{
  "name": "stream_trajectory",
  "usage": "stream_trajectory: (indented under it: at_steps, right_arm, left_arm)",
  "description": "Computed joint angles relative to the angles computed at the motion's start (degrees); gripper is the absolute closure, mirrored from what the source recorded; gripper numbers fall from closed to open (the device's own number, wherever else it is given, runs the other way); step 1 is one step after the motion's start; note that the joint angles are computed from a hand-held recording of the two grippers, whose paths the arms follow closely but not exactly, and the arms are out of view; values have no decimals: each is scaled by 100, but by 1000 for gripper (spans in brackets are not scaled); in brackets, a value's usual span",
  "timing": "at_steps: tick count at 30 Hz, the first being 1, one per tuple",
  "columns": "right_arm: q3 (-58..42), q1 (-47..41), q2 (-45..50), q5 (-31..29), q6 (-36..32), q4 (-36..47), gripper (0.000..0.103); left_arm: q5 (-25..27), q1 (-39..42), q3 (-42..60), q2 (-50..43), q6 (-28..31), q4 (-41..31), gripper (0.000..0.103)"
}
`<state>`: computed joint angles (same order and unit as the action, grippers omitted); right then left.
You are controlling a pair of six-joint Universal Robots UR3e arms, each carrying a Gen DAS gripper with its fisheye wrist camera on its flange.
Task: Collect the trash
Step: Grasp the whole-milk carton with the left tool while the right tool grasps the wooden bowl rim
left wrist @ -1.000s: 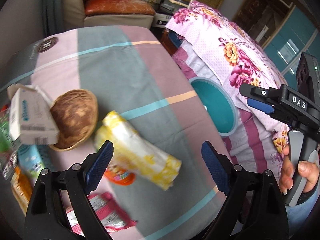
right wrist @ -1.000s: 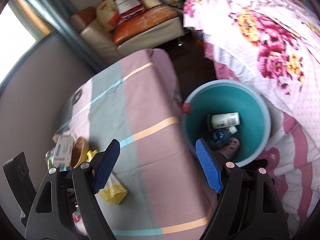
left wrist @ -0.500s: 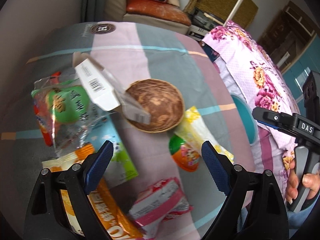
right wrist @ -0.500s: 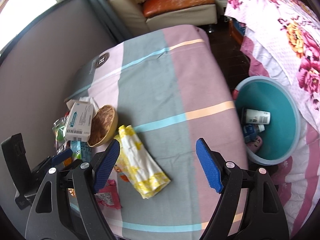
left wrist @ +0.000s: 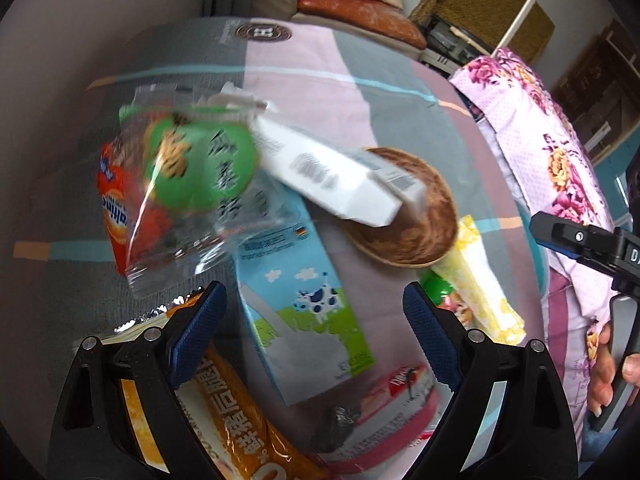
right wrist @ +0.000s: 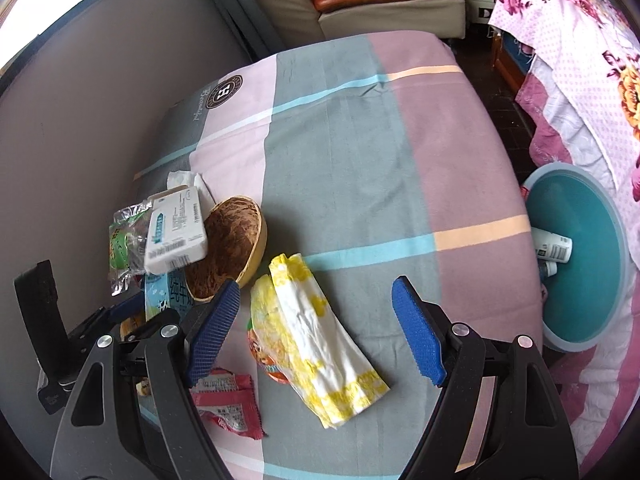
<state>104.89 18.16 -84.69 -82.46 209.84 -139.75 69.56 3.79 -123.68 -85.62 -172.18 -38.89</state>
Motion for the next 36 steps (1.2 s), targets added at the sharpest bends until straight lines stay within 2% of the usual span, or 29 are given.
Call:
stream_trajectory:
  at_steps: [3, 6, 7, 8, 9, 14, 17, 20, 21, 23, 25, 29, 36]
  right_arm:
    - [-255, 13, 384, 28, -15, -84, 29]
    - [-501, 19, 694, 123, -65, -138, 40]
    - [-597, 23, 804, 155, -97, -132, 42]
    - [-724, 25, 950, 217, -140, -132, 43]
    - [-801, 15, 1046, 280, -188, -137, 46]
    - [-1509, 88, 1725, 502, -430, -34, 54]
    - [-1883, 104, 2122, 606, -495, 18, 58]
    - [-2131, 108, 2422, 768, -533, 48, 75]
    - [-2199, 119, 2504, 795, -558, 57, 86]
    - [-2242, 150, 2545, 672, -589, 45, 91]
    - [-2072, 158, 2354, 416, -597, -147, 96]
    - [-1593, 52, 1891, 81, -508, -466, 96]
    - [-740, -337, 1064, 43, -279, -940, 96]
  left_arm:
    - [-25, 39, -6, -247, -122, 108, 13]
    - [-57, 39, -41, -406, -222, 326, 13]
    - [-45, 24, -71, -423, -217, 447, 19]
    - [22, -17, -66, -443, -225, 519, 32]
    - [92, -43, -67, -454, -207, 592, 39]
    - [-221, 82, -29, -523, -129, 533, 41]
    - [-133, -8, 53, -589, -121, 556, 40]
    - [3, -150, 149, -690, -163, 605, 37]
    - [26, -190, 156, -699, -204, 619, 36]
    - [52, -211, 190, -726, -258, 613, 37]
    - [-217, -79, 184, -675, -276, 474, 42]
    - [-461, -79, 238, -499, -263, 357, 43]
    - [-637, -308, 508, -203, -289, 133, 43]
